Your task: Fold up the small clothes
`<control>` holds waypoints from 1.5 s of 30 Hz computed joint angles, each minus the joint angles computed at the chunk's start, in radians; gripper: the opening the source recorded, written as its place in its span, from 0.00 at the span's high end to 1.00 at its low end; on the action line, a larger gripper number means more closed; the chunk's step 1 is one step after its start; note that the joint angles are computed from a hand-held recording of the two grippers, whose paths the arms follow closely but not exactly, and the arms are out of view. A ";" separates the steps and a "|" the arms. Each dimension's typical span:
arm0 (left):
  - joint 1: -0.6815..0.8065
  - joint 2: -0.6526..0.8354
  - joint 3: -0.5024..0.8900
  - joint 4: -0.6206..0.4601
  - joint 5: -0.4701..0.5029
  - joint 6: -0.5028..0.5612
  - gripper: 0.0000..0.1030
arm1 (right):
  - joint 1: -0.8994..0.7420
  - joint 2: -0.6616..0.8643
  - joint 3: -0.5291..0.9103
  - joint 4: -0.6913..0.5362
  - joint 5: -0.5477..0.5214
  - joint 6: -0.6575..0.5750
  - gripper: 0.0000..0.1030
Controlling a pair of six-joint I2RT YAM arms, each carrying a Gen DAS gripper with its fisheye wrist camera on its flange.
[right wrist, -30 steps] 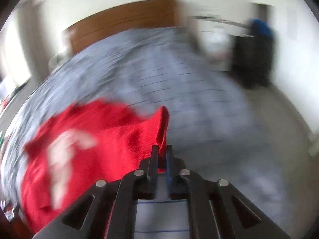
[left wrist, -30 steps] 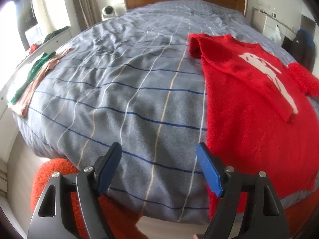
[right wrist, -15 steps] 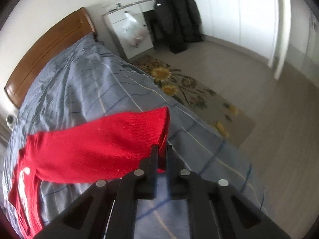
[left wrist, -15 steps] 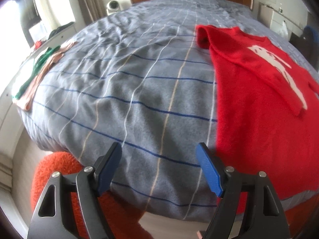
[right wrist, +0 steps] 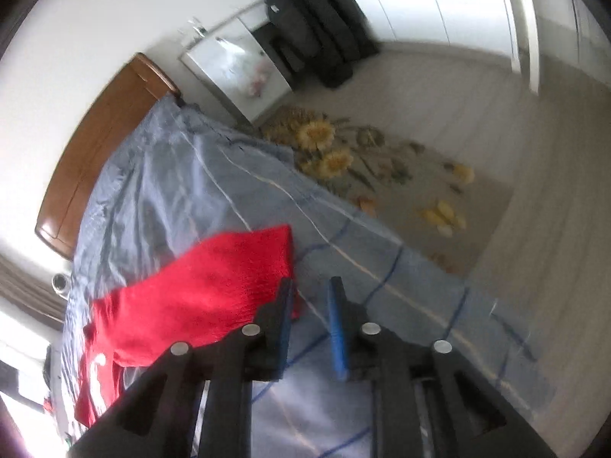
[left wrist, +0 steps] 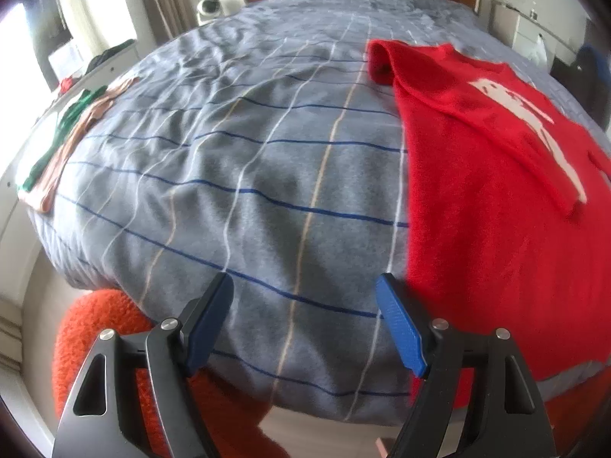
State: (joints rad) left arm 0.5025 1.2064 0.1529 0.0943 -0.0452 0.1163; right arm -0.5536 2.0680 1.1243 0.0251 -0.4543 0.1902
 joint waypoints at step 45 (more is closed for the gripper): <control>0.264 0.526 0.954 -0.342 0.189 -0.167 0.92 | 0.457 -0.224 -0.638 0.530 0.085 -0.042 0.64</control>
